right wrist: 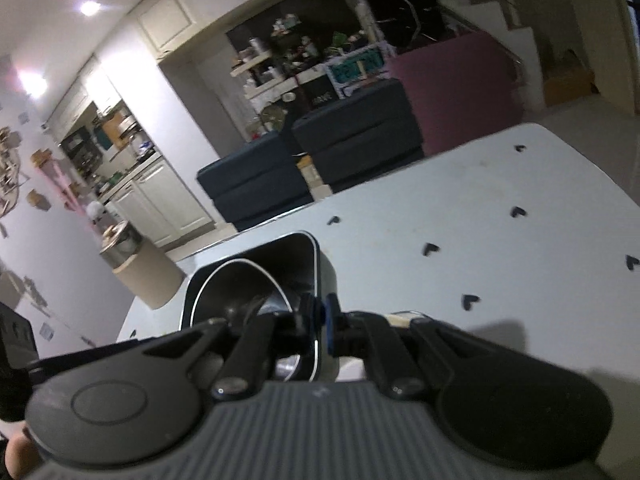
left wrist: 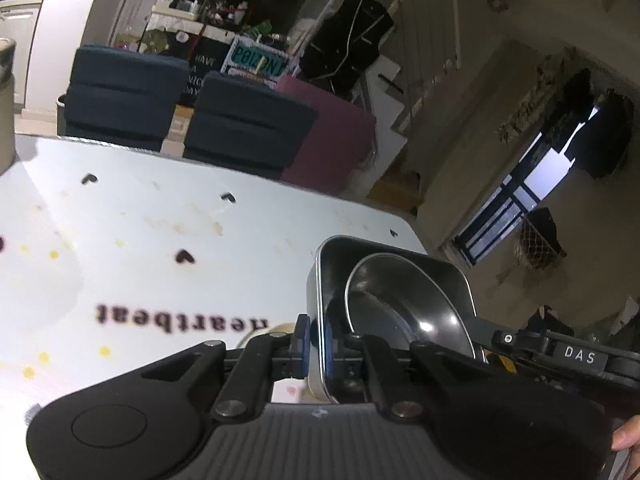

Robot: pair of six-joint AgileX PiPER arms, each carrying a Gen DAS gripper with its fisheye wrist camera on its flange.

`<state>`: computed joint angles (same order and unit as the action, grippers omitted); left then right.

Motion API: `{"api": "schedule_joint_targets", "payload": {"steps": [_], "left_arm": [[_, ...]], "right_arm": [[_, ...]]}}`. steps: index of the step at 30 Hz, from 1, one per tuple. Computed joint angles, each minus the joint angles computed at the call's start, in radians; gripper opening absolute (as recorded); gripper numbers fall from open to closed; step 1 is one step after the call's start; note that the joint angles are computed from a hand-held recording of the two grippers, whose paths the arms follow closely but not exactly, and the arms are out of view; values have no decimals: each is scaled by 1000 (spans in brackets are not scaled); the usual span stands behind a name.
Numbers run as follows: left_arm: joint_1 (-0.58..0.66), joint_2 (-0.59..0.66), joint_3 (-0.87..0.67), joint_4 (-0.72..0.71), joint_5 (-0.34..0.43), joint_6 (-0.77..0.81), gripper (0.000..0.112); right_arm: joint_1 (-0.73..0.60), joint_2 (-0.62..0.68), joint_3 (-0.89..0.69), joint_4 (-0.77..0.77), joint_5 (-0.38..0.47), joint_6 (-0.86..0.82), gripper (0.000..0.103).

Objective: Organize plates and bowls
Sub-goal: 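Lift and carry the nested steel dishes with both tools over the cream bowl, then lower the steel dishes into the lemon-print bowl with both tools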

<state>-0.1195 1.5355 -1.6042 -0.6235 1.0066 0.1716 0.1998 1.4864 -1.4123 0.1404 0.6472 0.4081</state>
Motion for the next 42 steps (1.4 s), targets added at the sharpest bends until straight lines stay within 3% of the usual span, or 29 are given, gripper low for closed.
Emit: {"api": "schedule_joint_targets", "payload": {"steps": [11,23,42], "left_arm": [[-56,70,-18,69,24,-127,8],[-93,130,-53,141,71,-163,7],[-89,170,-79,179,119,-162,7]], "right_arm": [[-16,44,-11,-6,68,31,5],[-10,97,-66,-16,173,39,5],[2,192,-139,-21,261,18,5]]}}
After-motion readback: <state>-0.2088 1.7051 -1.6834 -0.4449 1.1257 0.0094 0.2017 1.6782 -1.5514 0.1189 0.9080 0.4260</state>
